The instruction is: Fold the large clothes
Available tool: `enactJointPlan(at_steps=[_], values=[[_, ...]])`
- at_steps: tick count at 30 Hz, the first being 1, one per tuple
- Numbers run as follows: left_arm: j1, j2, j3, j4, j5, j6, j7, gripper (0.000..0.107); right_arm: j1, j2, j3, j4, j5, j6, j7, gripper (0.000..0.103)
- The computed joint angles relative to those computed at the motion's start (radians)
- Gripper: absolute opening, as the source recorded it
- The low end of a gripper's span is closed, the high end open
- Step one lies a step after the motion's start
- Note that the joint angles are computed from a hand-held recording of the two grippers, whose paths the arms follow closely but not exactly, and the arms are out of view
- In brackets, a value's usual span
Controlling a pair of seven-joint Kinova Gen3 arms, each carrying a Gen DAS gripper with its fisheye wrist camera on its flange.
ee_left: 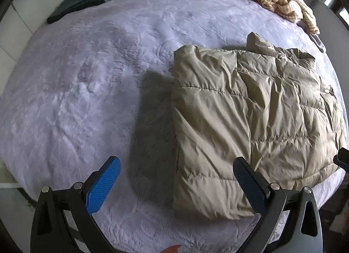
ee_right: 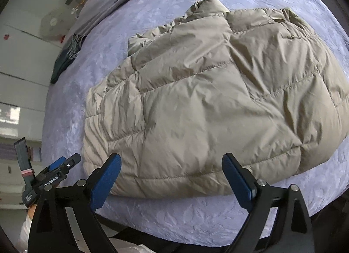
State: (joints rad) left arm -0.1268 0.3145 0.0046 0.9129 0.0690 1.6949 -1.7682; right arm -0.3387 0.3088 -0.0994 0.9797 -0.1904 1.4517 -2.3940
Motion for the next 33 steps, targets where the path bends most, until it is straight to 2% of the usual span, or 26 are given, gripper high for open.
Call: enactJointPlan(at_steps=[6, 11, 16, 19, 23, 26, 29, 33], values=[[-0.012, 0.027, 0.001, -0.01, 0.01, -0.003, -0.025, 0.103, -0.069, 0.024, 0.018, -0.037, 0.09, 0.022, -0.105, 0.095], [-0.022, 0.064, 0.002, -0.036, 0.023, 0.012, -0.011, 0.103, -0.08, 0.048, 0.016, -0.078, 0.113, 0.05, -0.116, 0.095], [-0.03, 0.093, 0.002, -0.072, 0.042, 0.046, 0.035, 0.103, -0.059, 0.072, 0.01, -0.119, 0.11, 0.075, -0.036, 0.095], [-0.053, 0.1, 0.003, -0.083, 0.079, 0.059, 0.087, 0.103, -0.026, 0.126, 0.0, -0.205, 0.068, 0.137, 0.045, 0.095], [-0.093, 0.138, 0.021, -0.108, 0.127, 0.069, 0.059, 0.103, -0.01, 0.195, -0.004, -0.318, 0.029, 0.211, 0.126, 0.095], [-0.145, 0.184, 0.037, -0.148, 0.186, 0.094, 0.031, 0.103, 0.004, 0.243, -0.011, -0.375, -0.019, 0.272, 0.138, 0.095], [-0.208, 0.253, 0.067, -0.199, 0.275, 0.162, 0.019, 0.103, 0.022, 0.236, -0.013, -0.329, -0.057, 0.25, 0.132, 0.095], [-0.231, 0.336, 0.099, -0.244, 0.335, 0.232, -0.005, 0.103, 0.046, 0.215, -0.015, -0.252, -0.095, 0.2, 0.122, 0.095]])
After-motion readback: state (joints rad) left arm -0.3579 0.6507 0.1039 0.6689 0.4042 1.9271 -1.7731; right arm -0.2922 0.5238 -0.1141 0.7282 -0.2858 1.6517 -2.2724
